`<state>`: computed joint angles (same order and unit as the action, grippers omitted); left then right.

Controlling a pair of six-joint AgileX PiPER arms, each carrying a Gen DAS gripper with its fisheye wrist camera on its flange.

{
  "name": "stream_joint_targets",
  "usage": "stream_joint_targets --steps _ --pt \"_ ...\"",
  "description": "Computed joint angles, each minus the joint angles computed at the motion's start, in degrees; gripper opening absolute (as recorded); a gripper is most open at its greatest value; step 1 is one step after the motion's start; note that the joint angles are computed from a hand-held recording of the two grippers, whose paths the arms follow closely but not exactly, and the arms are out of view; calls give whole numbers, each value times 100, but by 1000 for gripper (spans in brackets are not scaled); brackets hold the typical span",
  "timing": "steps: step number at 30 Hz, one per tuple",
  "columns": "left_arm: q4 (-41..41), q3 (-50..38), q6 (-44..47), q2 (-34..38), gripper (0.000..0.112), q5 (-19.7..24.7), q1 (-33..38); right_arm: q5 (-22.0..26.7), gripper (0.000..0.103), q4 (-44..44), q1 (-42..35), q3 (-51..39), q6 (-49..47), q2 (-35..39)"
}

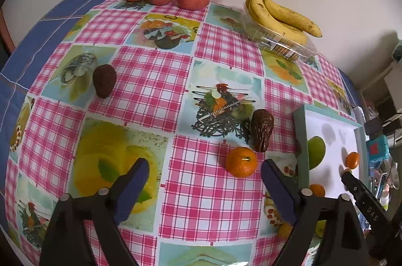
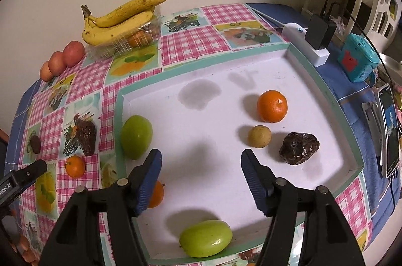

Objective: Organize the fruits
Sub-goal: 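Move both open tools out of the tray toward the loose fruits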

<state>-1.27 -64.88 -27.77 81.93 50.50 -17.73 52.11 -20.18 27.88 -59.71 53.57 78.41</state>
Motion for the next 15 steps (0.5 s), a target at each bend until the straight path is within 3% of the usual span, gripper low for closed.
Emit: stream_joint_targets --steps 3,7,15 --pt "285 104 -294 -68 103 -127 -35 32 68 -79 62 -24 31 36" --pt "347 148 -370 -81 103 -151 41 62 95 -331 172 1 247 96" --pt "493 132 -273 -92 103 -151 58 -15 96 -805 295 136 766 25"
